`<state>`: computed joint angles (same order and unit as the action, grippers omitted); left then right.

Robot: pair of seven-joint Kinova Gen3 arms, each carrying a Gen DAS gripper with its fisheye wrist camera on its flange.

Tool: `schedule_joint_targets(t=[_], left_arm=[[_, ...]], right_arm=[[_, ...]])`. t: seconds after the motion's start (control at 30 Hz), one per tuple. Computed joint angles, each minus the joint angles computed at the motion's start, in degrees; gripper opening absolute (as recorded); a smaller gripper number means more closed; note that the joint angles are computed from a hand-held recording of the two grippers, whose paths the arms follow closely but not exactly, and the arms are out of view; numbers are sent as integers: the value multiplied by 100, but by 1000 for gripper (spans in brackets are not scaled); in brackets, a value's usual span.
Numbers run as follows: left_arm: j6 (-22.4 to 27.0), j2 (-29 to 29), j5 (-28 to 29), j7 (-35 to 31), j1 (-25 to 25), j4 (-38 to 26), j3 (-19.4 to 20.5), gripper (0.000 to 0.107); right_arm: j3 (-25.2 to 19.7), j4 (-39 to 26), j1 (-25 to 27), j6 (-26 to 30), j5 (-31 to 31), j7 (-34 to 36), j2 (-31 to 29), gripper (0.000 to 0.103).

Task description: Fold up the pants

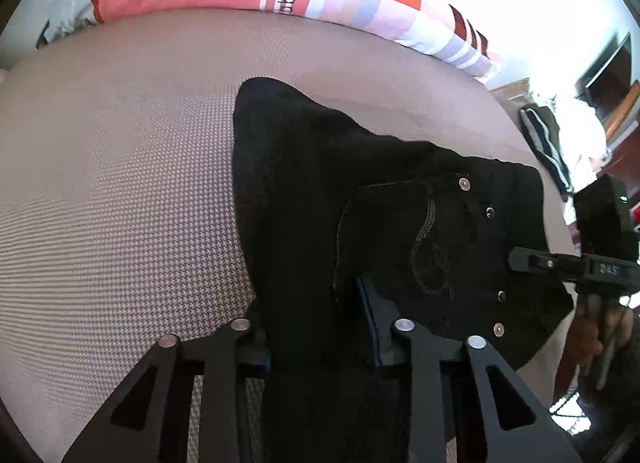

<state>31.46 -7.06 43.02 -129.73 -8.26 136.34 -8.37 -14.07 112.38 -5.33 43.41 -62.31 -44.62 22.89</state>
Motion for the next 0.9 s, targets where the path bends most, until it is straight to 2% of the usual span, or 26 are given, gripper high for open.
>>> schedule_joint_targets(t=[0.17, 0.37, 0.5, 0.57, 0.73, 0.9], left_arm=[[-240, -293, -688, 745, 141, -5, 248, 18], [3, -544, -962, 1048, 309, -65, -9, 14], [365, -822, -901, 812, 277, -75, -452, 14], [451, -918, -1027, 881, 190, -110, -481, 14], [652, -910, -871, 498, 68, -217, -948, 14], [567, -689, -685, 236, -167, -451, -992, 14]], right_arm=[[8, 31, -217, -242, 93, -339, -282, 28], [18, -144, -553, -320, 540, -940, -493, 26], [-44, -350, -710, -267, 766, -1215, -469, 26], [-102, -479, -751, -224, 788, -1280, -372, 26], [-216, -842, -892, -193, 934, -1439, -97, 26], [-339, -1292, -983, -249, 1100, -1604, 171, 26]])
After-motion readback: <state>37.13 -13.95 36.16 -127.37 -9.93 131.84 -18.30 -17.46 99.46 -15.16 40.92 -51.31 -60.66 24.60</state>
